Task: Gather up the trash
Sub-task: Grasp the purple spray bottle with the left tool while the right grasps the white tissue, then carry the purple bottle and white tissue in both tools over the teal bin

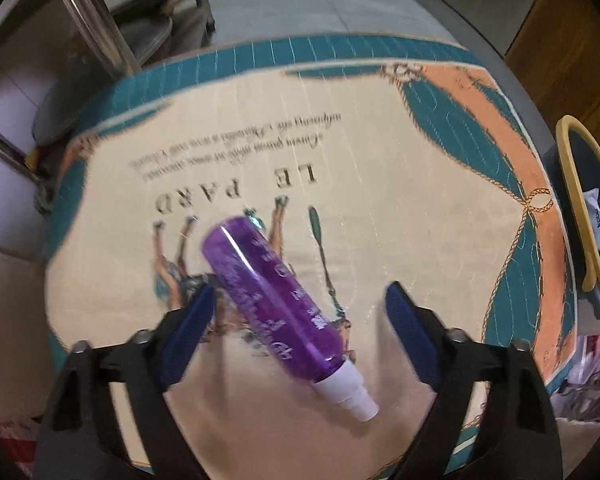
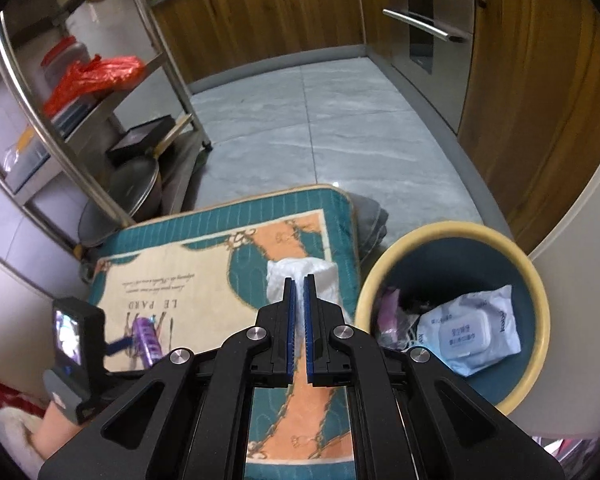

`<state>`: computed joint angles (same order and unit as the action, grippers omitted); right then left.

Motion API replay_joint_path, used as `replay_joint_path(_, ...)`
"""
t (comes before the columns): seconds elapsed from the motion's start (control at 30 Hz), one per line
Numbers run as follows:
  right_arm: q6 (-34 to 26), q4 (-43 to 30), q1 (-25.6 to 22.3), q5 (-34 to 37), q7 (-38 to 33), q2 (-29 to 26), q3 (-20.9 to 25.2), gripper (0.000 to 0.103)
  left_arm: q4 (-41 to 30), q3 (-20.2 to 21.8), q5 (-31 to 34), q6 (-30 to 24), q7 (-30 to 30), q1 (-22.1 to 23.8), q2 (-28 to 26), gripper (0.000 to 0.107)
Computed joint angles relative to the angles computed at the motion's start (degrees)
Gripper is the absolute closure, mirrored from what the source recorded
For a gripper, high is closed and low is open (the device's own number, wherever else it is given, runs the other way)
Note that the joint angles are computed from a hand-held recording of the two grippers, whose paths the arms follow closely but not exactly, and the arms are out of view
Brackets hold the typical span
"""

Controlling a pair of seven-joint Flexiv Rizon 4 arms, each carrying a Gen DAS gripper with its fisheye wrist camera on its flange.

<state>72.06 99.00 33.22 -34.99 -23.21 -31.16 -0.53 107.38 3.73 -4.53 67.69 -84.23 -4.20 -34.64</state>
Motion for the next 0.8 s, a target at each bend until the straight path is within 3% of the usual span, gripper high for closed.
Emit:
replay_joint_path(0.07, 0.8, 0.5, -0.1, 0.0, 0.3, 0.2, -0.3, 0.098, -1.1, 1.0, 0.7, -1.5, -1.1, -0.8, -0.7, 0.041)
replay_joint_path(0.1, 0.9, 0.8, -0.1, -0.2, 0.5, 0.5, -0.5, 0.098, -1.6, 1.2, 1.0, -2.1, -1.3, -0.9, -1.0, 0.053)
replay_joint_path(0.17, 1.0, 1.4, -0.1, -0.6, 0.7, 0.8, -0.8, 0.098, -1.6, 0.4, 0.6, -1.8, -1.0, -0.3, -1.0, 0.062)
replay_joint_path(0.2, 1.0, 1.7, 0.0, -0.8, 1.0, 1.0, -1.0, 0.098, -1.8, 0.5, 1.1, -1.6, -0.8, -0.6, -1.1, 0.072)
replay_joint_path(0.23, 0.9, 1.7, 0.0, -0.9, 1.1, 1.1, -1.0, 0.098, -1.8, 0.4, 1.6, -1.3, -0.2, -0.7, -1.0, 0.074)
replay_joint_path(0.43, 0.5, 2.1, -0.2, -1.8, 1.9, 1.5, -1.1, 0.098, 0.7, -3.2, 1.3, 3.4, 5.9, 0.4, 0.6, 0.075)
replay_joint_path(0.63, 0.0, 2.6, 0.2, -3.6, 3.4, 1.9, -1.7, 0.098, 6.4, -16.6, -9.8, 12.3, 17.6, 8.1, 3.3, 0.075)
replay_joint_path(0.8, -0.6, 4.4, 0.1, -6.3, 4.7, 3.1, -2.3, 0.098, 6.3, -21.2, -13.8, 15.6, 23.0, 7.8, 3.2, 0.075)
